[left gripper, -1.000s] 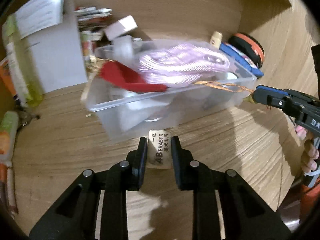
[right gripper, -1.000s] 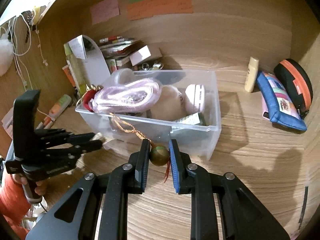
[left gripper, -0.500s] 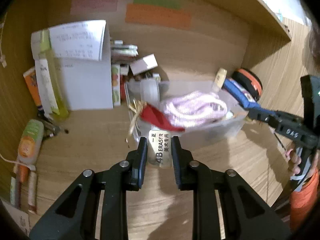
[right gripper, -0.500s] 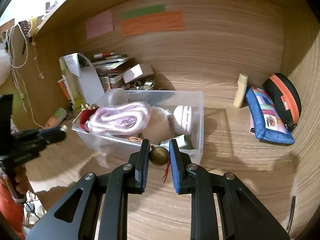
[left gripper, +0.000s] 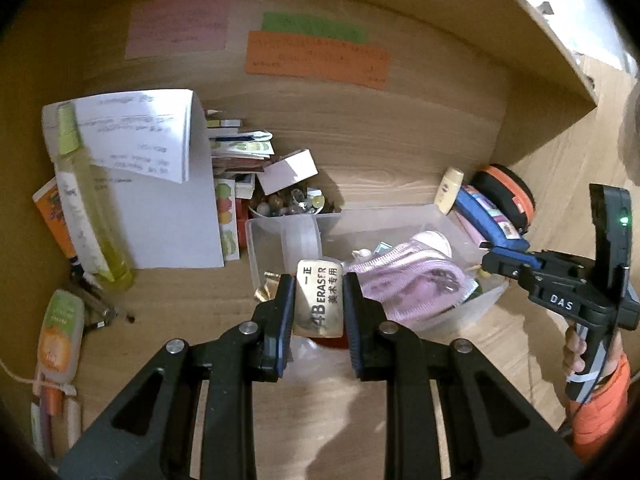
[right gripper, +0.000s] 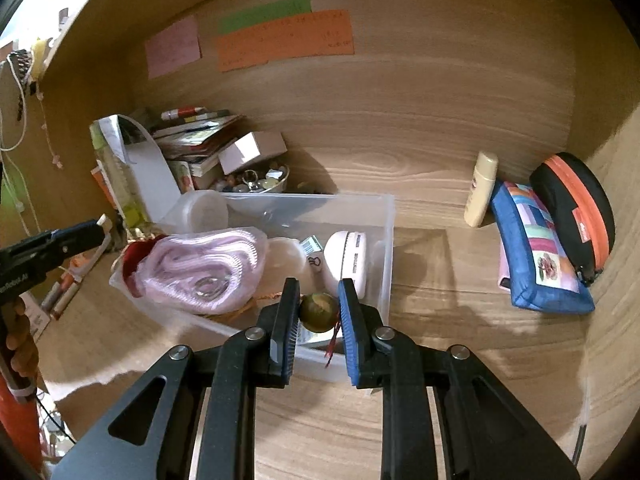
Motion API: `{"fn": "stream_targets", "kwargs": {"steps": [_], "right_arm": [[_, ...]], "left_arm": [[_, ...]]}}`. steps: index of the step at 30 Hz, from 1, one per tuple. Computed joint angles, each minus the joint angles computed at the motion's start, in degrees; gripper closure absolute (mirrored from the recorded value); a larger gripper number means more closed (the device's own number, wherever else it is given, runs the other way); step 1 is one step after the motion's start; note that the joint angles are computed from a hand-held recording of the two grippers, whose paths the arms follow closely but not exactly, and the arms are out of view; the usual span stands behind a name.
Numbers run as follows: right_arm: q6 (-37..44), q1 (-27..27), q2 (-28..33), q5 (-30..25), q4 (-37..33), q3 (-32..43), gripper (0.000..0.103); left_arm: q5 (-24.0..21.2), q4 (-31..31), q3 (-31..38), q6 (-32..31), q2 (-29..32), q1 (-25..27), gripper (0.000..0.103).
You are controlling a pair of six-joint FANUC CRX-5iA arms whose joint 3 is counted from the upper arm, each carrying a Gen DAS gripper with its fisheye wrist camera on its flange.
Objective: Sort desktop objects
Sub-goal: 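Lower the eraser and gourd charm into the clear box and open both tools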
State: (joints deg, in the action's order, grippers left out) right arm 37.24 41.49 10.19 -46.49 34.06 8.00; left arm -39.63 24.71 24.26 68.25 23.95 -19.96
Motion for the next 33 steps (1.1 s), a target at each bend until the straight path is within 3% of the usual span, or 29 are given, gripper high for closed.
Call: {"fn": "stream_targets", "kwargs": {"steps": [14, 26, 29, 33], "right_arm": [[7.6, -1.7, 5.8, -2.4, -5.3, 7.4, 0.085], [10.5, -0.9, 8.2, -6.9, -1.5, 10.1, 0.084], [10.0, -0.7, 8.4, -7.5, -0.6, 10.3, 0.076], [8.0, -0.1, 7.8, -7.5, 2.1, 9.3, 0.065]], "left_arm": [[-6.3, -1.7, 10.1, 1.8, 7.3, -0.2, 0.08], [-8.6, -1.1, 12.7, 2.2, 9.4, 0.1, 0.08], [-8.5, -0.5, 12.4, 1.1, 9.2, 0.0, 0.08], [-7.2, -0.6, 11.0, 0.4, 7.9, -0.2, 0.071]]}}
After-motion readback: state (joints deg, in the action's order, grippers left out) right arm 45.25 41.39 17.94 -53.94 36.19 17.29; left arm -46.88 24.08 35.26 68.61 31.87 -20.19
